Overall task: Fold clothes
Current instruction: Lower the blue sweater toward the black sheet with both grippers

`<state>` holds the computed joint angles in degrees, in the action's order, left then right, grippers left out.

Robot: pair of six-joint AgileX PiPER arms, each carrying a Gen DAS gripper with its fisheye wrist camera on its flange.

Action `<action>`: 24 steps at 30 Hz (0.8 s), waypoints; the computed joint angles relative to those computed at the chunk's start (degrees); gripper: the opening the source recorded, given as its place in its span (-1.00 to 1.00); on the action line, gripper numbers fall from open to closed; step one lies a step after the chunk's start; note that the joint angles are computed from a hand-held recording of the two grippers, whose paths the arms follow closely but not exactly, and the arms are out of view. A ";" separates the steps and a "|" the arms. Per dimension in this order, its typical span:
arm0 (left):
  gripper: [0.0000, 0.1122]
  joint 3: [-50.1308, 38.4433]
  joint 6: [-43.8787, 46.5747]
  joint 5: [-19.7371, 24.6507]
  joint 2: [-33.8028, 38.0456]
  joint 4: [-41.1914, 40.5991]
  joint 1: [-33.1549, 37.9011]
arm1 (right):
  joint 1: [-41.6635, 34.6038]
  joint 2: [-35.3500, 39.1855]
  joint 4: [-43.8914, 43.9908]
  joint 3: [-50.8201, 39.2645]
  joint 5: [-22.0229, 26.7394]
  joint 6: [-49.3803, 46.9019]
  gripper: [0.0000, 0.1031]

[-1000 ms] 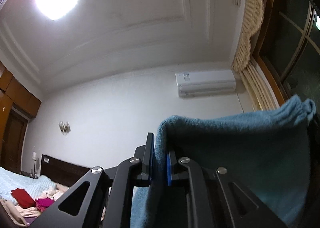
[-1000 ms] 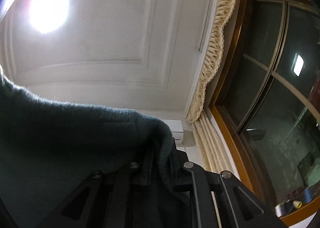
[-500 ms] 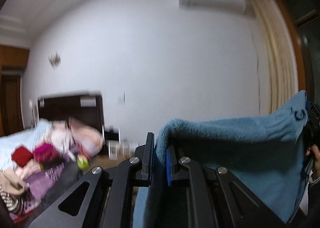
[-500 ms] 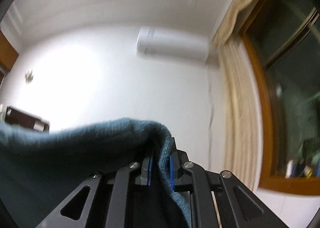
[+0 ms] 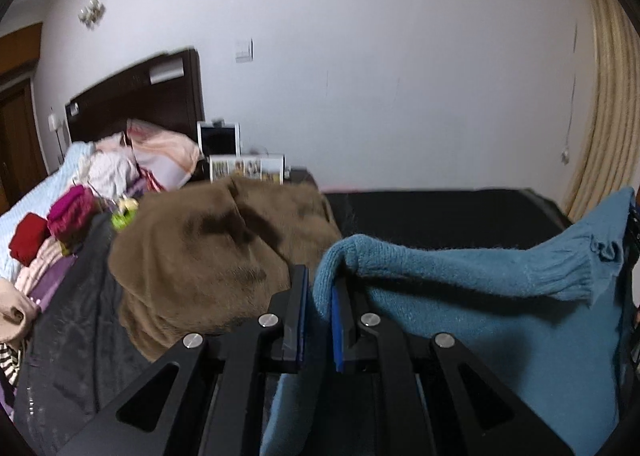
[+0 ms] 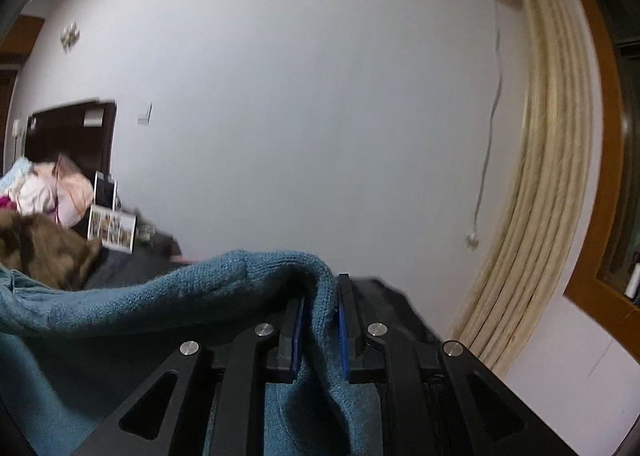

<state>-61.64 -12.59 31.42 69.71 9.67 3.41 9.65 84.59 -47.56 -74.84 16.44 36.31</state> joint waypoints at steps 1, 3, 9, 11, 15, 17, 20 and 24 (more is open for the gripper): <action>-0.77 0.11 0.31 -0.85 1.81 -0.45 0.31 | 0.17 1.66 1.44 -1.00 0.62 -1.64 -0.74; -0.77 -0.33 2.10 -1.82 5.51 -2.39 1.13 | 0.54 5.06 4.24 -3.07 1.88 -4.77 -0.74; -0.77 -1.92 4.31 -2.69 13.73 -4.19 2.25 | 2.11 14.45 11.71 -10.35 6.84 -14.20 -0.74; -0.77 -2.53 4.63 -2.54 15.95 -4.42 2.52 | 1.48 17.55 19.24 -14.42 9.64 -21.81 -0.73; -0.41 -3.22 -1.42 -2.12 19.23 2.31 1.48 | 0.61 21.51 25.87 -18.19 14.48 -28.40 -0.72; -0.22 -3.12 -6.03 -1.89 20.26 7.88 0.43 | 0.34 22.61 25.45 -17.52 14.19 -27.87 -0.57; -0.17 -2.91 -6.31 -2.01 20.81 8.27 0.51 | 0.06 22.22 23.13 -15.72 13.58 -25.59 0.08; -0.12 -2.31 -2.63 -2.94 20.41 4.25 1.80 | -0.07 20.27 19.49 -12.54 11.20 -20.93 0.34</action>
<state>-63.94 -15.22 28.48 90.13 13.92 5.20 9.58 104.87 -28.07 -87.38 27.64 15.38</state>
